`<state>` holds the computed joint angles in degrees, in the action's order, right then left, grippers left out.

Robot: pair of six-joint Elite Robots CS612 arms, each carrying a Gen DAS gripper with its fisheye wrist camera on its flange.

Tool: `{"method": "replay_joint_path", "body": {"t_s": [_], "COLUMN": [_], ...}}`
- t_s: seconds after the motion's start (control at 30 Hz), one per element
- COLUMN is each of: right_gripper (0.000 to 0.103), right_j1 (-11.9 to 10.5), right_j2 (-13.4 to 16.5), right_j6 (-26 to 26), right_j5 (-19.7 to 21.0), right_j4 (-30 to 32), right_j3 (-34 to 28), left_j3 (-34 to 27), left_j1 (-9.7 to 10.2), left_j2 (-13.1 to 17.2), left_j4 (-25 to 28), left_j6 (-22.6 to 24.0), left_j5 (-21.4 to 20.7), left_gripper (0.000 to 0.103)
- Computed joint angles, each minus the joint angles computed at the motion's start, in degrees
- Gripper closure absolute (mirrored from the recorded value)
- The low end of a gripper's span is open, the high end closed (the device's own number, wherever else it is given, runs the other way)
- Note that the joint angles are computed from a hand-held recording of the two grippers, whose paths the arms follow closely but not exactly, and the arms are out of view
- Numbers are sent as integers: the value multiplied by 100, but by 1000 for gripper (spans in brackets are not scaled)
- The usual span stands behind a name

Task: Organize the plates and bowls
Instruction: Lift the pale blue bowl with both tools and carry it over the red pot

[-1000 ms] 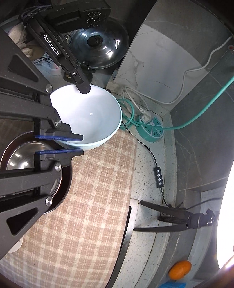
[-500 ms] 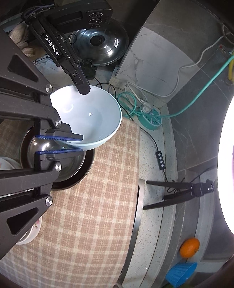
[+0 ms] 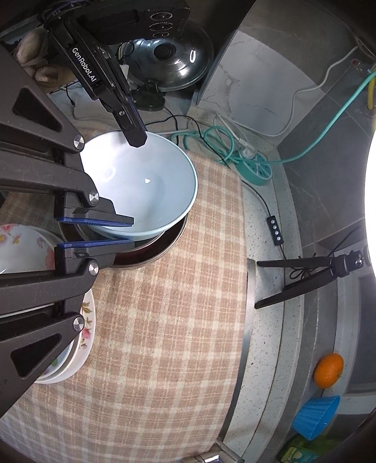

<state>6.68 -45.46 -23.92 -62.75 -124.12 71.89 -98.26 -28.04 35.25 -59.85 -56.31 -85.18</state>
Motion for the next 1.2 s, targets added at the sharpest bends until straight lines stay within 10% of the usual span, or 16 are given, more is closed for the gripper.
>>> {"method": "replay_joint_path", "body": {"t_s": [1.2], "right_gripper": [93], "right_j1": [51], "right_j2": [144], "right_j6": [-260], "right_j5": [-120], "right_j4": [164], "right_j3": [-61], "left_j3": [-20], "left_j1": [6], "left_j2": [72], "left_j4": [210], "left_j6": [-55], "left_j5": [-42], "left_gripper": [94]}}
